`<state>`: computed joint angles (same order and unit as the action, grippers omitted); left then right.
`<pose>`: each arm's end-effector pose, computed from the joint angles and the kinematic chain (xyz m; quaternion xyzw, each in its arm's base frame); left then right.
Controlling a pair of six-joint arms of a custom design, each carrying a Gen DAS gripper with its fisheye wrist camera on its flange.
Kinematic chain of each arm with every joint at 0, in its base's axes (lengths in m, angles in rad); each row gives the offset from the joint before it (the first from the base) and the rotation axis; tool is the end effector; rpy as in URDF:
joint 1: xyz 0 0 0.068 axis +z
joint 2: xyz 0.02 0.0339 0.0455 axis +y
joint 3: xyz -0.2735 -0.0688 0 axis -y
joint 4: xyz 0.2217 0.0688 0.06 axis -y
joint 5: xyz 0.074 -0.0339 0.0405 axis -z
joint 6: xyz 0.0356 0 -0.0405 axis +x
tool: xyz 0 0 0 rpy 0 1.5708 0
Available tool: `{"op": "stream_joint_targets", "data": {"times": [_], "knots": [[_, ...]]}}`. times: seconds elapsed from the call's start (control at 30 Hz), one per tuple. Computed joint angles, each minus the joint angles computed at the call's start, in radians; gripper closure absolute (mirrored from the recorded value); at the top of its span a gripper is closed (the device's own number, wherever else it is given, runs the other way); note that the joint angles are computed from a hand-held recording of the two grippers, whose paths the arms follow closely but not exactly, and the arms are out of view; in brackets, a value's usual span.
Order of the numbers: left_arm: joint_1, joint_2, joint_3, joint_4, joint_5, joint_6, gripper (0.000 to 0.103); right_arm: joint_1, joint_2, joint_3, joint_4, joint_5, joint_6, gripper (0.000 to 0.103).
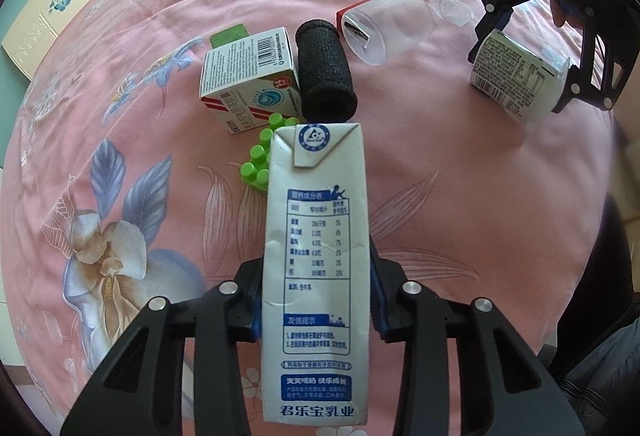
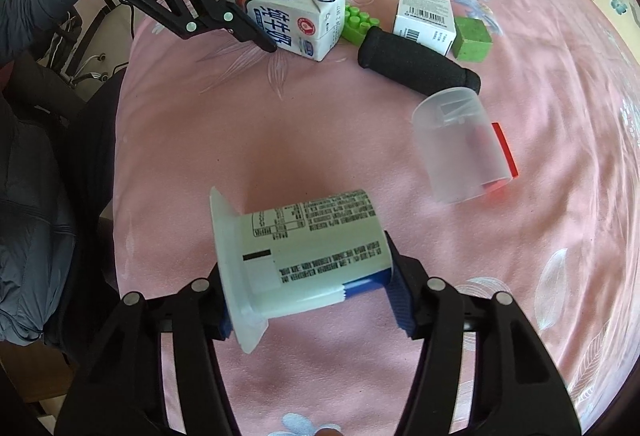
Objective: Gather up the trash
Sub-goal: 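Grasp the white milk carton with left tool while right tool grasps the yogurt cup, then carry the milk carton with left tool while right tool carries yogurt cup to wastebasket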
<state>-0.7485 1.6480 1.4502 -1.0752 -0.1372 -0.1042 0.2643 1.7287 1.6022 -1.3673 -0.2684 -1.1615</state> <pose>0.2248 -0.2022 0.2970 0.3027 0.9391 0.0005 0.1628 0.2860 0.0872 0.3071 -0.6516 0.7457 0.1039 0.0924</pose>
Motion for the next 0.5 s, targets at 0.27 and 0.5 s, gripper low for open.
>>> {"op": "stream_joint_targets", "data": {"times": [0.27,0.5], "knots": [[-0.008,-0.017,-0.009,-0.011,-0.006,-0.017,0.065,0.009,-0.023,-0.011,-0.001,0.014,0.002,0.044],[-0.028,-0.049,0.005,-0.052,-0.025,-0.025,0.065,0.003,-0.053,0.033,-0.043,0.014,0.007,0.044]]}}
